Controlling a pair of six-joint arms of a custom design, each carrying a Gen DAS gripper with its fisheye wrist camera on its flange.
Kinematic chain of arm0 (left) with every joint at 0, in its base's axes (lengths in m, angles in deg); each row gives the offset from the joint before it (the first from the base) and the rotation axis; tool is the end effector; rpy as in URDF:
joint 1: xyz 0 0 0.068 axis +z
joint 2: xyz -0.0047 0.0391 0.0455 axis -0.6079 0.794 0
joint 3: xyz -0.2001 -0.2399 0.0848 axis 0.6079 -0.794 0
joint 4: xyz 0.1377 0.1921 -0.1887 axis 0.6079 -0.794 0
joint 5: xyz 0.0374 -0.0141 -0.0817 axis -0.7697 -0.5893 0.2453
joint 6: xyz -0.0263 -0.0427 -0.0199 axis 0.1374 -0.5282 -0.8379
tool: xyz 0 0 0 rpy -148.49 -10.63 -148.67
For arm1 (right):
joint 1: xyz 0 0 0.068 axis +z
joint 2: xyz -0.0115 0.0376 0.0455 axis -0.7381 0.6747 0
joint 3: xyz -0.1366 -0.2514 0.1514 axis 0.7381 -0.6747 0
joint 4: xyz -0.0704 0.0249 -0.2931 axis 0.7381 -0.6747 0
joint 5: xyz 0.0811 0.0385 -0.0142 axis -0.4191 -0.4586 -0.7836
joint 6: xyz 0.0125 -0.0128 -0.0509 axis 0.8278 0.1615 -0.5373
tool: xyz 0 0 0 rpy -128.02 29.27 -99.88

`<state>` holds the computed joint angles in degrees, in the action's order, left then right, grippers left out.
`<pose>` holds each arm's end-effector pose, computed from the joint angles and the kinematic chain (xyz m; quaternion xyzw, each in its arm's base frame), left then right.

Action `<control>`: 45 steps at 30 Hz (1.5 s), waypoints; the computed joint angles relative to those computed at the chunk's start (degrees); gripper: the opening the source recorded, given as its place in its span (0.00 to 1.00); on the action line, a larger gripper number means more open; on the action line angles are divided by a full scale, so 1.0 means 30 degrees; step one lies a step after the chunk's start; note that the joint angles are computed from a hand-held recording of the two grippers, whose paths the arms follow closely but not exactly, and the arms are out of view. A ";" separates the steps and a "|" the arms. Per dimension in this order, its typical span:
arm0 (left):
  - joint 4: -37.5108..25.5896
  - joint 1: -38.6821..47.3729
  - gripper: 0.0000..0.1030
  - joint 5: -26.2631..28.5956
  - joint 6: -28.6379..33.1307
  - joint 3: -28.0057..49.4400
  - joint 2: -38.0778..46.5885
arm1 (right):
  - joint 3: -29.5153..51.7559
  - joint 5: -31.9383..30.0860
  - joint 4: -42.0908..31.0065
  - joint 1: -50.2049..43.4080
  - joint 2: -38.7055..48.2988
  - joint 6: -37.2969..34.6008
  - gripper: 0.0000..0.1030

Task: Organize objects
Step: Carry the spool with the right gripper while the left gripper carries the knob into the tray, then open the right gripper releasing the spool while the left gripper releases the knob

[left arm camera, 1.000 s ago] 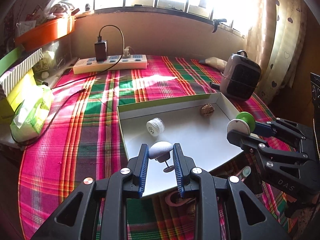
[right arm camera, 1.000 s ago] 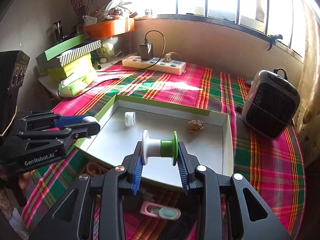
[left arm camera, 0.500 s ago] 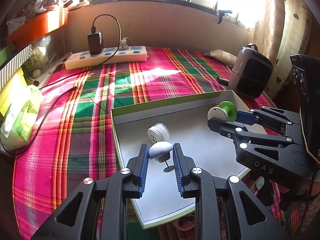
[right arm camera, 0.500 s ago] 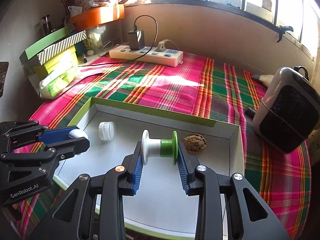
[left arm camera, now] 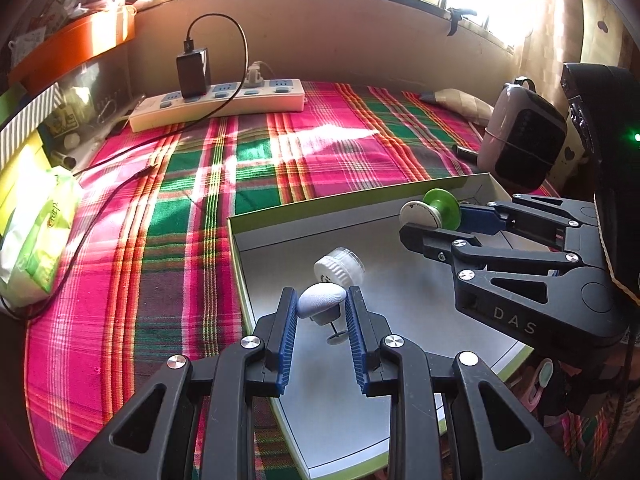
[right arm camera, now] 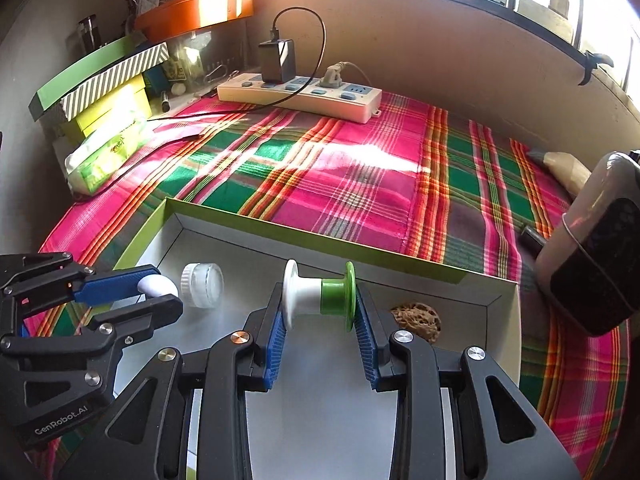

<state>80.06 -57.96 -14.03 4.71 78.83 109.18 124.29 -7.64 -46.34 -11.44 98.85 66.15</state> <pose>0.3364 -0.1365 0.0082 0.3025 0.8941 -0.1568 0.2907 0.3041 0.2051 -0.0045 0.0281 0.9468 -0.0068 0.3205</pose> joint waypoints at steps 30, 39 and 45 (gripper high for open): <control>-0.0219 -0.0146 0.23 -0.0424 0.0223 0.0496 0.0224 | 0.1423 -0.0047 -0.2211 -0.0262 0.0470 0.0128 0.33; -0.0094 -0.0072 0.27 -0.0365 0.0249 0.0231 0.0055 | 0.1093 0.0369 -0.1951 0.0069 0.0221 0.0501 0.45; 0.0149 -0.0090 0.29 -0.0464 0.0145 -0.0143 -0.0292 | 0.0683 0.0556 -0.1688 0.0175 -0.0036 0.0774 0.47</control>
<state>80.51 -58.23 -15.42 5.14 78.41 108.30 126.34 -5.97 -51.40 -10.91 98.75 68.47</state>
